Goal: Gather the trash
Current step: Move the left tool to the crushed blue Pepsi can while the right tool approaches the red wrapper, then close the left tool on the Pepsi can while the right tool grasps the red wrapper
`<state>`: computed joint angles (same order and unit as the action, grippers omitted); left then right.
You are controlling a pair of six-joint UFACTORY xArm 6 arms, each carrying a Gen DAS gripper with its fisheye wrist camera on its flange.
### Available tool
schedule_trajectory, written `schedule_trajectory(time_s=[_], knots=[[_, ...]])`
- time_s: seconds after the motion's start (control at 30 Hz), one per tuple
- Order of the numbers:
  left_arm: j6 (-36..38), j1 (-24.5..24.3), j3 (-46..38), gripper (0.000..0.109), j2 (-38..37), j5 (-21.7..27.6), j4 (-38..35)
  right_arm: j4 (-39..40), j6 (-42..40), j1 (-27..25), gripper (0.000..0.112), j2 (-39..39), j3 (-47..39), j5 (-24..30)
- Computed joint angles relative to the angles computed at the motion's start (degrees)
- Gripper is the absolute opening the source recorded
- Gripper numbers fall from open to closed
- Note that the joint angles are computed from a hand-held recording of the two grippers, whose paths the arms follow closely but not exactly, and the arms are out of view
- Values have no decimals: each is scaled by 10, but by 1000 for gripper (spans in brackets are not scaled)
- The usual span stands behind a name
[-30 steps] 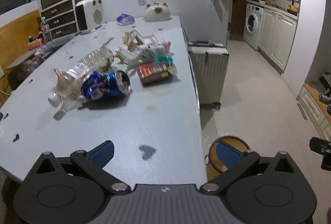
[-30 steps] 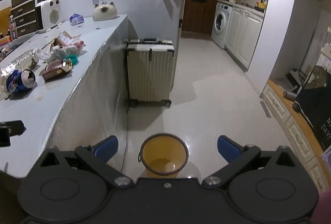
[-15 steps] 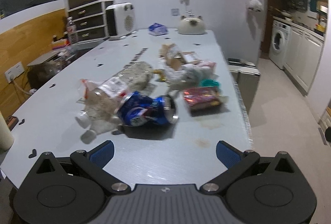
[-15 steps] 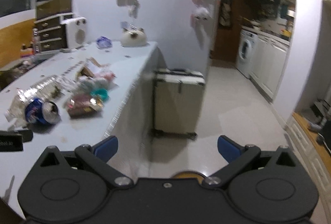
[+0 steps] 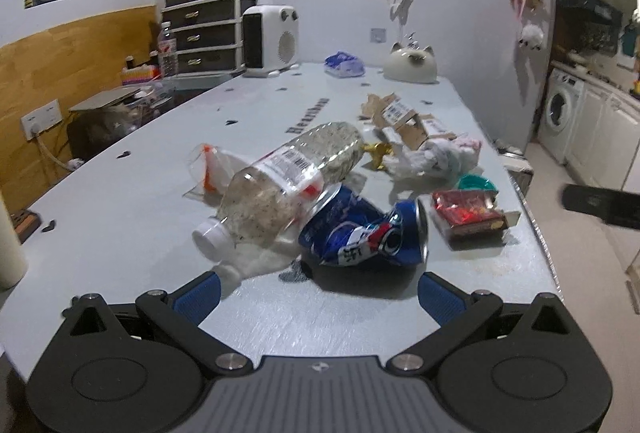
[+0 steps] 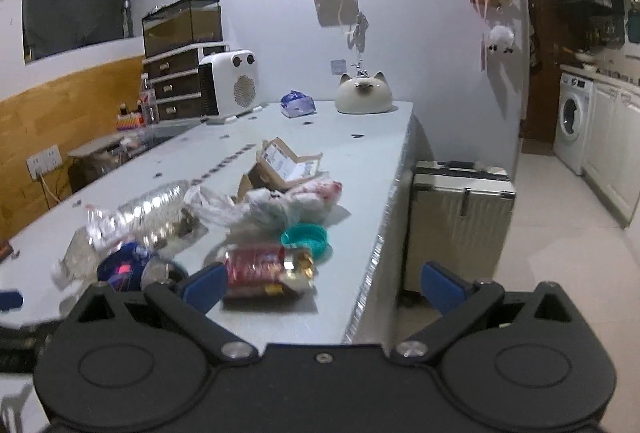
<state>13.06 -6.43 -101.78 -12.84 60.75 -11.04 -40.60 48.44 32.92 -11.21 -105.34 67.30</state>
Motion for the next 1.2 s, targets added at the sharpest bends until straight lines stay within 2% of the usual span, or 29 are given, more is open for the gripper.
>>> schedule_trajectory(time_s=[0.1,0.2,0.3,0.43,0.83,0.97,1.03,1.1,1.2], knots=[[26,8,-5,103,11,1,-53,37,5,-30,103,11,7,-35],[49,12,-12,103,25,4,-103,69,-18,-49,103,26,6,-48],[91,8,-1,103,29,-23,-149,97,-34,-65,103,45,-6,-52],[139,-8,8,103,40,-75,-173,113,-34,-78,102,58,-14,-64],[119,-21,-114,103,155,-41,-102,157,-80,-90,103,56,-10,-97],[110,-19,-171,103,195,2,-88,168,-95,-88,103,77,-36,-81],[110,-17,-167,101,192,4,-96,173,-105,-86,103,89,-49,-72],[109,-12,-159,90,185,5,-108,185,-127,-89,103,99,-60,-74],[109,-6,-131,88,164,0,-119,209,-165,-102,103,117,-84,-78]])
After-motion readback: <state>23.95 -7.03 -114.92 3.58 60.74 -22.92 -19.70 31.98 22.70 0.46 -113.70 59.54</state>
